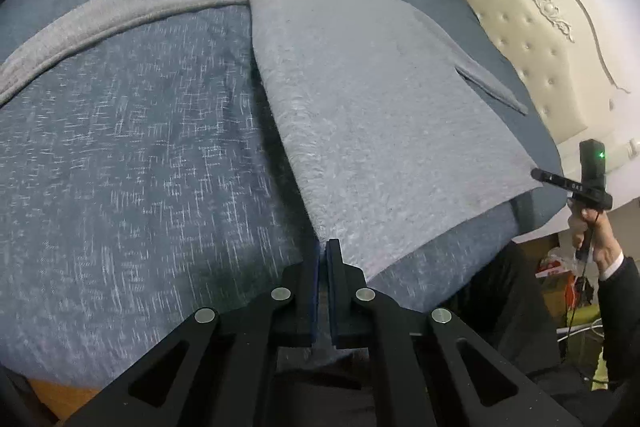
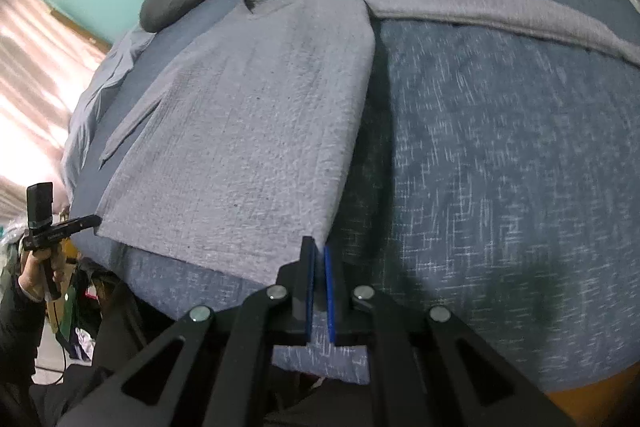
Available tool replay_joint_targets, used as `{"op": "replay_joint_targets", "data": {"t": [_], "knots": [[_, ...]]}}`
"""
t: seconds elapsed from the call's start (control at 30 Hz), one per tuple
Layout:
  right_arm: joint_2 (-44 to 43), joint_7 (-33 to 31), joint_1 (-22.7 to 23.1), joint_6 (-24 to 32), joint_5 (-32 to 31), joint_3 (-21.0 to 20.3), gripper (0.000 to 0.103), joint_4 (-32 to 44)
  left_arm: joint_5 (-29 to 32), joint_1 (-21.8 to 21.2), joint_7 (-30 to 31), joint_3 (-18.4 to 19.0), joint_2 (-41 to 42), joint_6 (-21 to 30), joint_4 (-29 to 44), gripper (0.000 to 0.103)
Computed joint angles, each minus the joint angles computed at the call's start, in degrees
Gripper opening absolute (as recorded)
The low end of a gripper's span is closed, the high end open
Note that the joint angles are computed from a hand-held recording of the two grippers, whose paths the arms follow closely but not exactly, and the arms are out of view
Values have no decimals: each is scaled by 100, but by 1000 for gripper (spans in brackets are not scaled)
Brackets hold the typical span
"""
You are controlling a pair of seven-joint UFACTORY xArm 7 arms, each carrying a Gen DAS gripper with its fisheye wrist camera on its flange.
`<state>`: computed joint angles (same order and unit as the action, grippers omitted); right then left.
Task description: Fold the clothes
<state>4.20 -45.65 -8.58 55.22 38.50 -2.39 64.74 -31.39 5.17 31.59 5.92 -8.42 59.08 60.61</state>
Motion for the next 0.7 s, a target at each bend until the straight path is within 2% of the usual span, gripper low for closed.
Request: {"op": "replay_joint_targets", "data": {"t": [0.2, 0.43, 0.7], "knots": [[126, 10, -21, -27, -318, -15, 4, 28, 326, 54, -154, -7, 167, -20, -47, 3], [263, -26, -84, 49, -281, 38, 4, -54, 551, 159, -313, -80, 475, -377, -164, 3], [395, 211, -32, 84, -487, 110, 4, -40, 667, 200, -452, -131, 558, -438, -224, 4]]}}
